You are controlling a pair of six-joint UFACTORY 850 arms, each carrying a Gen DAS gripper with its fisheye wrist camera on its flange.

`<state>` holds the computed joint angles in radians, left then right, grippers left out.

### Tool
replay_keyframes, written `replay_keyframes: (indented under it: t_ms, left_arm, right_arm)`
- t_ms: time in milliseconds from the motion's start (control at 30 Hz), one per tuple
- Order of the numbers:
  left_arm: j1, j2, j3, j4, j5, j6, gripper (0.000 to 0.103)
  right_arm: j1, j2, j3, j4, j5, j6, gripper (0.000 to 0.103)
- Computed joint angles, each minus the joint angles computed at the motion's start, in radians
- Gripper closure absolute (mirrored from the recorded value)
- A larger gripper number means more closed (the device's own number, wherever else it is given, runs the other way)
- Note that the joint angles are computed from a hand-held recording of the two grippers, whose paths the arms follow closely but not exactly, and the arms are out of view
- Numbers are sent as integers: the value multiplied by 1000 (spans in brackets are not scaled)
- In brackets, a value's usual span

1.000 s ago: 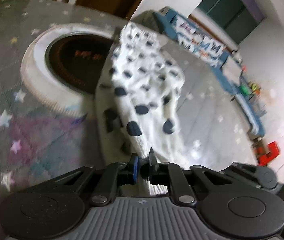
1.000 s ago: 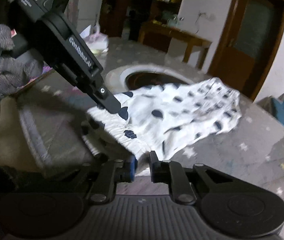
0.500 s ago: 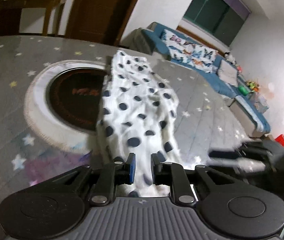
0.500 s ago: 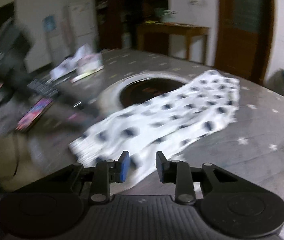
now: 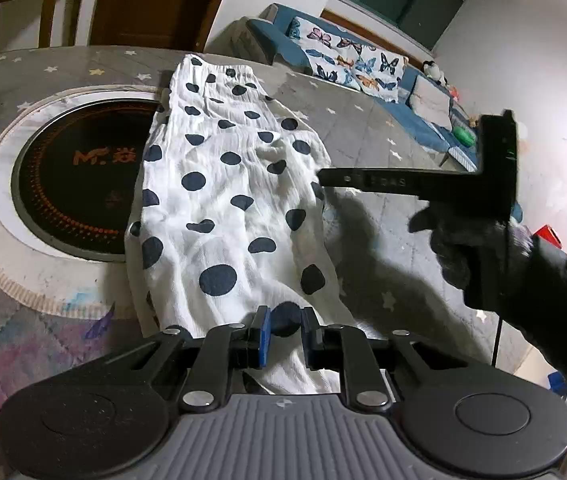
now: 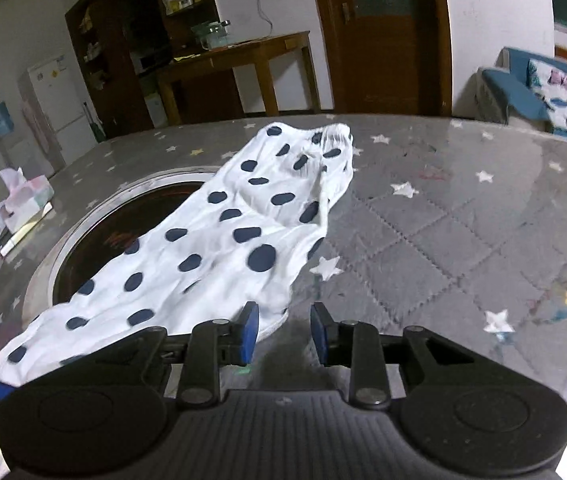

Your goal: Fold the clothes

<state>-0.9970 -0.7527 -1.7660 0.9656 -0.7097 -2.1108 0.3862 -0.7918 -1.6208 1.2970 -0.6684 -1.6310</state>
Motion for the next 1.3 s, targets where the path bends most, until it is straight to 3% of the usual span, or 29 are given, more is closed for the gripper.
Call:
replay_keyframes:
  t_ms: [100, 167, 200, 367, 500, 600, 667, 733, 867, 933, 1000, 1200, 1300]
  left_arm:
    - [8, -9, -9, -21, 9, 21, 85]
    - [10, -14, -14, -38, 12, 33, 85]
    - [11, -16, -16, -46, 13, 38, 85]
    - [14, -19, -18, -66, 18, 51, 84]
    - [14, -17, -14, -68, 17, 54, 84]
    - [15, -18, -11, -65, 23, 55, 82]
    - [12, -20, -16, -69, 17, 68, 81]
    - [10, -18, -17, -74, 14, 80, 80]
    - [5, -12, -28, -61, 5, 93, 78]
    - [2, -11, -41, -28, -4, 86, 78]
    - [5, -13, -52, 13, -10, 68, 77]
    - [38, -21, -40, -13, -14, 65, 74]
    - [46, -4, 9, -27, 32, 31, 74]
  right_arm:
    - [-7, -21, -10, 45, -52, -35, 74]
    - [-7, -24, -8, 68, -71, -54, 84]
    - [-6, -20, 0, 82, -75, -74, 95]
    - [-3, 51, 93, 215, -46, -266, 99]
    - [7, 122, 168, 332, 71, -428, 99]
    - [25, 125, 171, 262, 171, -400, 99]
    - [33, 103, 149, 184, 209, -313, 99]
    - [33, 100, 145, 206, 227, -310, 96]
    - [27, 119, 146, 302, 179, -380, 95]
    - [32, 109, 119, 268, 139, -351, 85]
    - [39, 95, 90, 236, 104, -325, 84]
    - [80, 14, -16, 69, 121, -179, 84]
    - [92, -44, -98, -48, 156, -43, 84]
